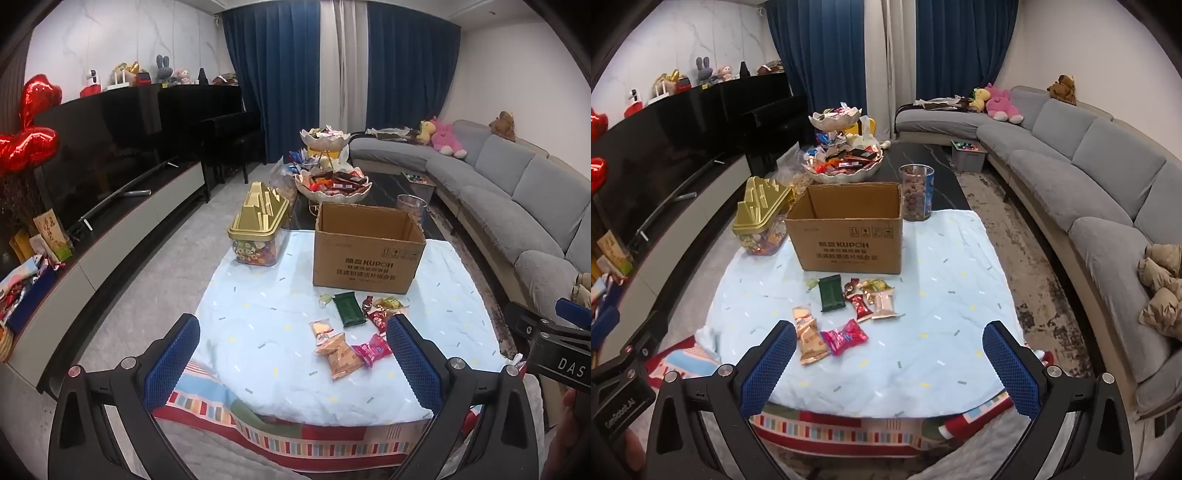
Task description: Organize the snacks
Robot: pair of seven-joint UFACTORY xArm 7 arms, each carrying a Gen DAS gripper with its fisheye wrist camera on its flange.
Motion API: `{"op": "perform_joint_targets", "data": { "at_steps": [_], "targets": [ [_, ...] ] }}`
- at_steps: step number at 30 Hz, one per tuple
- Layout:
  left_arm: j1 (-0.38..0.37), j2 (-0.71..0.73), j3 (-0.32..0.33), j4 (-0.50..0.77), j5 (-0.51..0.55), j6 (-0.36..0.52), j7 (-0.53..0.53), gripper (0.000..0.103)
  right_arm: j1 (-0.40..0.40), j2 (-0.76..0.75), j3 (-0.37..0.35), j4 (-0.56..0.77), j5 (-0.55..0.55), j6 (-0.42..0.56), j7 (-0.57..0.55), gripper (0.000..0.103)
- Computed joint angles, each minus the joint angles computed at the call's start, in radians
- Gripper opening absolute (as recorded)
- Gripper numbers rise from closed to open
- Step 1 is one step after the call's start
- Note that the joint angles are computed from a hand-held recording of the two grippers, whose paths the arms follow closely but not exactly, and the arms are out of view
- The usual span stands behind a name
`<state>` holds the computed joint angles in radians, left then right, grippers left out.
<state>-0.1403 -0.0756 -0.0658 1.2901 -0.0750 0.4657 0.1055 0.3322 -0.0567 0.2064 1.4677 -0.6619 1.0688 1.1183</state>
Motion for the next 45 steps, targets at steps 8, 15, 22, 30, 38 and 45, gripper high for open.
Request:
{"op": "perform_joint_targets", "data": {
  "at_steps": [8,15,22,30,38,45],
  "targets": [
    [-0.001,-0.003,0.0,-0.006,-0.005,-0.005,0.008,0.103,0.0,-0.002,0.0,-0.002,-0.001,-0.002,0.002,0.102],
    [-0.004,-0.01,-0.005,0.005,0.017,0.015,-0.014,0.103,0.002,-0.002,0.003,0.0,-0.007,0.002,0.01,0.102],
    [-0.001,-0.009,0.003,-0.002,-0.014,0.002,0.014,0.103,-0.004,-0.012,0.001,-0.012,-0.012,-0.004,0.01,0.102],
    [-0.001,-0.006,0.001,0.002,-0.01,0.004,0.011,0.103,-0.003,-0.009,0.005,-0.002,-0.017,0.003,0.01,0.102],
    [-0.001,-0.006,0.001,0.002,-0.007,0.003,0.01,0.103,-0.001,-0.008,0.007,0.002,-0.022,0.009,0.016,0.102],
    [-0.001,-0.004,0.0,0.003,-0.003,0.003,0.003,0.103,-0.004,-0.015,0.007,0.006,-0.021,0.013,0.012,0.102]
  ]
}}
